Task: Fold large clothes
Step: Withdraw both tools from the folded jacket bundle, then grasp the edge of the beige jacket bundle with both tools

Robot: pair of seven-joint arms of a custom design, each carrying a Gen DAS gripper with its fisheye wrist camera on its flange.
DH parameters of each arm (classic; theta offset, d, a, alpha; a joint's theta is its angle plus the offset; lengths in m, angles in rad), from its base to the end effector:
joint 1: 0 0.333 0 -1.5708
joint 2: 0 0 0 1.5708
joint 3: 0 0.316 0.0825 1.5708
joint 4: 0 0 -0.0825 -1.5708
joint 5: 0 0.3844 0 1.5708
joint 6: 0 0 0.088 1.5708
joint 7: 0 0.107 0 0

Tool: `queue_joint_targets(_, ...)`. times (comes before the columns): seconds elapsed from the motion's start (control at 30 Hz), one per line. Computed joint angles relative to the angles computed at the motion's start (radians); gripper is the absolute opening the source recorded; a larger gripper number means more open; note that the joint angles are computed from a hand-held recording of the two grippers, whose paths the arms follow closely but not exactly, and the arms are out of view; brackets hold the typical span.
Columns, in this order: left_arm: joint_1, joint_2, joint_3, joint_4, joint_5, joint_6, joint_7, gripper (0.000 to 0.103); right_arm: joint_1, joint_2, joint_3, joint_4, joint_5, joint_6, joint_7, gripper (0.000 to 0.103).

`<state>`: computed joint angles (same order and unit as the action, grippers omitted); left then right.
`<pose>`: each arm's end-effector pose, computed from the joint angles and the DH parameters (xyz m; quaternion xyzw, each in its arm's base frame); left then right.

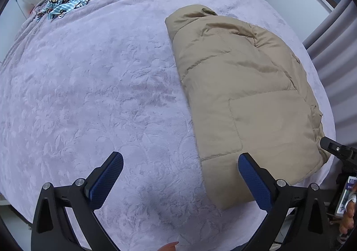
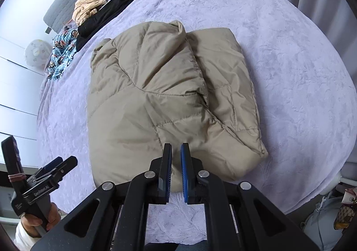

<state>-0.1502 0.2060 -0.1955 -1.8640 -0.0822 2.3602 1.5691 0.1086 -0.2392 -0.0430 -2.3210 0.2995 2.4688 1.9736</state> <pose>0.6012 -0.2104 0.4389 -0.5926 0.7905 -0.1495 0.0410 0.5018 0.0315 0.4774 -0.4818 0.8472 0.0019 0.2236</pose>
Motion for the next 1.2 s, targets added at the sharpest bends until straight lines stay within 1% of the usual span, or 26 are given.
queue_joint_targets(0.1, -0.017, 0.030, 0.004, 0.039, 0.036, -0.015, -0.043, 0.103, -0.001, 0.024, -0.012, 0.038, 0.009, -0.016, -0.039, 0.009)
queue_joint_targets(0.17, -0.027, 0.053, 0.006, 0.074, 0.055, -0.036, -0.080, 0.103, -0.004, 0.051, -0.029, 0.076, 0.031, -0.042, -0.096, 0.009)
queue_joint_targets(0.2, -0.028, 0.066, 0.005, 0.094, 0.052, -0.048, -0.090, 0.103, -0.009, 0.062, -0.033, 0.090, 0.040, -0.056, -0.116, 0.012)
queue_joint_targets(0.23, -0.028, 0.082, 0.003, 0.117, 0.048, -0.060, -0.100, 0.103, -0.016, 0.082, -0.041, 0.116, 0.051, -0.074, -0.145, 0.016)
queue_joint_targets(0.27, -0.030, 0.096, 0.003, 0.138, 0.046, -0.071, -0.113, 0.103, -0.024, 0.094, -0.042, 0.129, 0.055, -0.083, -0.161, 0.035)
queue_joint_targets(0.3, -0.033, 0.110, 0.003, 0.159, 0.045, -0.082, -0.129, 0.103, -0.032, 0.107, -0.042, 0.146, 0.053, -0.091, -0.170, 0.063)
queue_joint_targets(0.33, -0.038, 0.125, 0.004, 0.181, 0.050, -0.092, -0.149, 0.103, -0.041, 0.120, -0.046, 0.160, 0.059, -0.092, -0.187, 0.072)
queue_joint_targets(0.37, -0.048, 0.142, 0.010, 0.204, 0.069, -0.101, -0.179, 0.103, -0.048, 0.127, -0.048, 0.167, 0.072, -0.088, -0.208, 0.076)
queue_joint_targets(0.43, -0.066, 0.174, 0.019, 0.244, 0.110, -0.117, -0.224, 0.103, -0.062, 0.155, -0.055, 0.197, 0.109, -0.106, -0.259, 0.076)
queue_joint_targets(0.5, -0.069, 0.205, 0.017, 0.283, 0.117, -0.142, -0.242, 0.103, -0.079, 0.181, -0.058, 0.219, 0.132, -0.126, -0.288, 0.077)
queue_joint_targets(0.53, -0.065, 0.218, 0.011, 0.299, 0.105, -0.152, -0.239, 0.103, -0.089, 0.193, -0.059, 0.231, 0.142, -0.142, -0.300, 0.078)
queue_joint_targets(0.57, -0.055, 0.227, 0.003, 0.309, 0.084, -0.157, -0.226, 0.103, -0.098, 0.201, -0.061, 0.238, 0.160, -0.153, -0.318, 0.082)
queue_joint_targets(0.67, -0.031, 0.249, -0.018, 0.336, 0.012, -0.168, -0.193, 0.103, -0.125, 0.223, -0.065, 0.246, 0.196, -0.168, -0.363, 0.084)
queue_joint_targets(0.77, -0.037, 0.275, -0.009, 0.369, 0.003, -0.189, -0.218, 0.103, -0.154, 0.259, -0.070, 0.264, 0.242, -0.202, -0.388, 0.091)
queue_joint_targets(0.83, -0.039, 0.294, -0.007, 0.393, -0.001, -0.199, -0.231, 0.103, -0.171, 0.275, -0.070, 0.268, 0.288, -0.207, -0.404, 0.091)
queue_joint_targets(1.03, -0.031, 0.329, -0.020, 0.434, -0.023, -0.197, -0.192, 0.103, -0.217, 0.341, -0.062, 0.299, 0.393, -0.242, -0.474, 0.093)
queue_joint_targets(1.07, -0.030, 0.334, -0.023, 0.439, -0.028, -0.197, -0.184, 0.103, -0.227, 0.353, -0.060, 0.301, 0.425, -0.248, -0.498, 0.101)
queue_joint_targets(1.13, -0.029, 0.342, -0.025, 0.448, -0.036, -0.197, -0.172, 0.103, -0.245, 0.372, -0.055, 0.300, 0.493, -0.257, -0.540, 0.103)
queue_joint_targets(1.2, -0.026, 0.348, -0.028, 0.454, -0.048, -0.197, -0.162, 0.103, -0.260, 0.401, -0.052, 0.316, 0.527, -0.286, -0.551, 0.103)
